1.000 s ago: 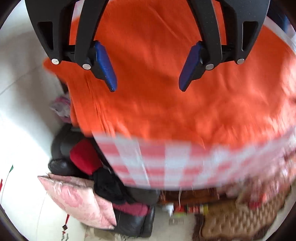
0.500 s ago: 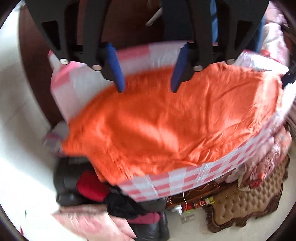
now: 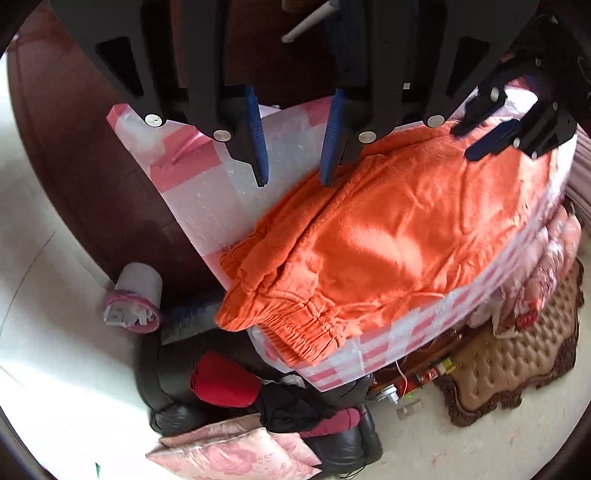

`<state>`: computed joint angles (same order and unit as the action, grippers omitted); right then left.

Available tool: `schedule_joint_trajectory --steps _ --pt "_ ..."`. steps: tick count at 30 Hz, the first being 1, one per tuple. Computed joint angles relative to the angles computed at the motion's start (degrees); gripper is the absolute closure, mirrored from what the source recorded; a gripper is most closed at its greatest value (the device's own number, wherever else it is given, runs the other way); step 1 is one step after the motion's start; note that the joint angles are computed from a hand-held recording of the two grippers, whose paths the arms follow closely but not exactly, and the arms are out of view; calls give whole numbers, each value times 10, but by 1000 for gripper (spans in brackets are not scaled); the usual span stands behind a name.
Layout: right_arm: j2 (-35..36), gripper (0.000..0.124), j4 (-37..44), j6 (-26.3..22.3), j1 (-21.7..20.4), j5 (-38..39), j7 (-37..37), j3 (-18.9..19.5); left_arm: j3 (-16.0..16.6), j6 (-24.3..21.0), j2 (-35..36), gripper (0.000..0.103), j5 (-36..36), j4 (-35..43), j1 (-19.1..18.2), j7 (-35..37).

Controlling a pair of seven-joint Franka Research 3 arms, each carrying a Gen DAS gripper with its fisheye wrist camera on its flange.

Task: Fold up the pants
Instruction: 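Grasp the folded pants edge with the left tool while the right tool approaches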

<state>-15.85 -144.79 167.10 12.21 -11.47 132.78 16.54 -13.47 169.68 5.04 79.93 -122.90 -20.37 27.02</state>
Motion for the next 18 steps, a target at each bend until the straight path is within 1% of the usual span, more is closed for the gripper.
schedule_joint_trajectory --steps 1,3,4,7,9,11,13,14,15,18 --pt "5 95 7 -5 -19 -30 15 19 -1 -12 0 90 14 -1 -3 2" --pt "9 95 12 -16 -30 -65 31 29 -8 -47 -4 89 40 -2 -13 10" --pt "10 95 12 -11 -38 -88 46 35 -10 -60 -5 88 48 0 -16 14" --pt "15 95 15 -10 -38 -114 57 30 -18 -84 -10 87 57 -2 -22 35" --pt "19 95 20 -14 -37 -132 65 28 -22 -114 2 87 37 5 -27 65" --pt "21 95 22 -16 -38 -154 78 28 -23 -128 0 87 58 1 -33 63" --pt "22 95 22 -15 -31 -161 78 20 -24 -142 2 87 64 2 -37 65" --pt "22 95 21 -12 -27 -159 76 14 -24 -149 4 90 62 6 -38 69" --pt "22 95 19 -7 -22 -154 73 9 -24 -157 4 99 74 7 -40 57" --pt "22 95 18 -7 -17 -144 67 3 -25 -152 -17 100 93 -3 -40 27"
